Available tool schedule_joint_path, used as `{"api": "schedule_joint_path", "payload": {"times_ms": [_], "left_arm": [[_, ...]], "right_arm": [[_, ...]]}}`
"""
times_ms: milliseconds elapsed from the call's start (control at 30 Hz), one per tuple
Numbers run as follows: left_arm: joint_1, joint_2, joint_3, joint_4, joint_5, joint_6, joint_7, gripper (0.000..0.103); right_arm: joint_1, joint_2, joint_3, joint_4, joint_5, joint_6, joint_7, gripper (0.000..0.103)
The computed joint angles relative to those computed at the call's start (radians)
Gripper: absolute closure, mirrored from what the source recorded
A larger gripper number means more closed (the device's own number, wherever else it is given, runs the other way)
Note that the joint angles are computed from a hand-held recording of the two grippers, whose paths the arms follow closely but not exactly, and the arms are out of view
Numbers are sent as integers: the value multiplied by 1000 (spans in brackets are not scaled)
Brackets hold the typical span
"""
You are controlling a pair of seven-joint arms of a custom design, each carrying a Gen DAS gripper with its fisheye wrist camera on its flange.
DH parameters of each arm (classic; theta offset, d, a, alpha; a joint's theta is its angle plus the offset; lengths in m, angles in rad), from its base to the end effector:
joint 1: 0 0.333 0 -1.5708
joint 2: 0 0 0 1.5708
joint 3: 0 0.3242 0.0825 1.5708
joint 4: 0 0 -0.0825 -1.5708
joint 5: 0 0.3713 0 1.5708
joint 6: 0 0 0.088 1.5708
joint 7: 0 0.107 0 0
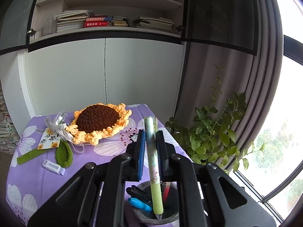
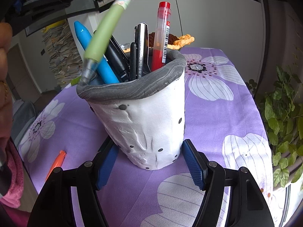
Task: Organize stationery
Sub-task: 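Lift the light green pen and lower it into the cup, then push the light green pen deeper into the cup and open the left tool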
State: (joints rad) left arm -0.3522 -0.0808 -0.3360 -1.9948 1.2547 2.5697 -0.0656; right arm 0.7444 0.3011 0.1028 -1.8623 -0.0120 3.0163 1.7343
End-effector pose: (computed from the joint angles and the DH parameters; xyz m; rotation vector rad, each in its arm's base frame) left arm 0.4237 -0.3756 0.5709 -1.5893 1.5191 -1.0623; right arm 0.4467 0.4957 0.4761 -2.0750 0.9951 -0.2659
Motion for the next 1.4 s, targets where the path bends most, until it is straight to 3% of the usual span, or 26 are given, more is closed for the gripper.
{"api": "schedule_joint_path", "payload": {"times_ms": [400, 633, 867, 900, 967, 1000, 1067, 1133, 1233, 1300, 1367, 1400], "left_arm": [[12, -19, -8, -25, 61, -10, -77, 93], [3, -37, -7, -54, 21, 4, -38, 93], [37, -100, 2, -93, -107, 70, 5, 92], [45, -99, 3, -87, -125, 75, 18, 84], [53, -83, 30, -64, -237, 125, 121, 50], [48, -66, 55, -53, -345, 174, 220, 29], [29, -30, 83, -21, -576, 195, 427, 26], [14, 32, 78, 76, -754, 60, 609, 26], [9, 115, 58, 196, -737, -111, 607, 28], [1, 162, 56, 247, -779, -178, 654, 29], [-3, 191, 59, 270, -824, -203, 685, 43], [-3, 201, 61, 280, -848, -214, 702, 57]], "right_arm": [[-9, 14, 12, 17, 17, -5, -31, 33], [-18, 7, 17, 6, 34, -3, -48, 33], [-14, 7, 13, 7, 37, -3, -50, 33], [-14, 7, 13, 6, 37, -2, -50, 33], [-14, 7, 13, 7, 37, -3, -50, 33], [-13, 7, 12, 7, 36, -3, -49, 33], [-14, 6, 13, 6, 37, -2, -50, 33], [-15, 7, 14, 6, 39, -2, -51, 33], [-16, 4, 15, 2, 41, -1, -53, 33], [-16, 4, 15, 2, 42, -1, -54, 33], [-16, 5, 15, 3, 42, -1, -54, 33], [-18, 5, 17, 3, 44, -1, -56, 33]]}}
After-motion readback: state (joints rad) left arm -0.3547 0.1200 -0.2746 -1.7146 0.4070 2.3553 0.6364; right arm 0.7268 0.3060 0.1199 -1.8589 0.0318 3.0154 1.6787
